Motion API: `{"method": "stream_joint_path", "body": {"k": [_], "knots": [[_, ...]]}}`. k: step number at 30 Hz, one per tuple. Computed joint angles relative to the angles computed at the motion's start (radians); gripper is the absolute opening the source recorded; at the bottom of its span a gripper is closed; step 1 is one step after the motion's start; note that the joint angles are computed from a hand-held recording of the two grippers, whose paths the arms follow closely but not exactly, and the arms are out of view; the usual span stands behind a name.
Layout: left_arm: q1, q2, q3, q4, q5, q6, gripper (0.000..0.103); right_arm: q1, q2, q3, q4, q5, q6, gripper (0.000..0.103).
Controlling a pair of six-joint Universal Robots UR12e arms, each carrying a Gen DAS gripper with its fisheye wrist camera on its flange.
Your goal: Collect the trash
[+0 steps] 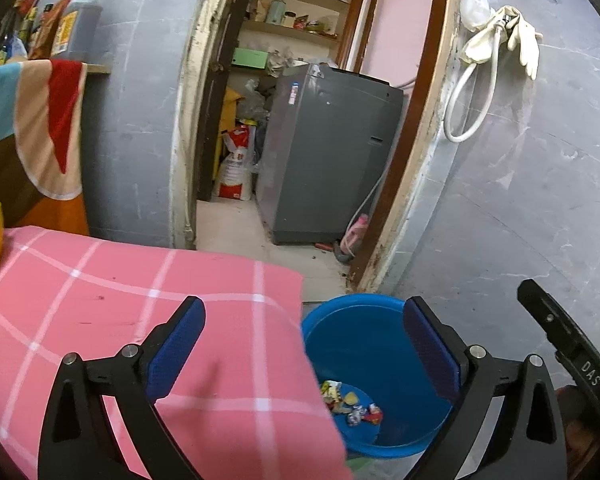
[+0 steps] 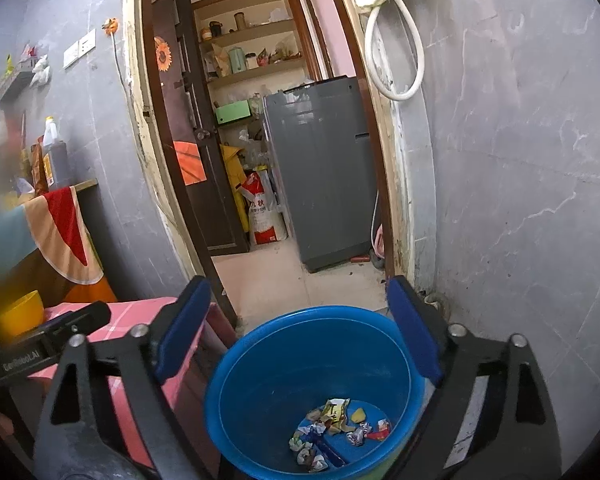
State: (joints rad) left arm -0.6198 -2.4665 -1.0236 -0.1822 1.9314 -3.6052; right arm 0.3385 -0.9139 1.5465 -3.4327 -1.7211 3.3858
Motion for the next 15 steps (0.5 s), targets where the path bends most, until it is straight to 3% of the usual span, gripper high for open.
{"method": "stream_joint_path", "body": {"k": [15], "knots": [[-0.022,0.082,-0.178,0.218,0.052,0.058,0.101,0.037,-0.049,0.076,-0.067,-0.022,-0.070,0.103]]}}
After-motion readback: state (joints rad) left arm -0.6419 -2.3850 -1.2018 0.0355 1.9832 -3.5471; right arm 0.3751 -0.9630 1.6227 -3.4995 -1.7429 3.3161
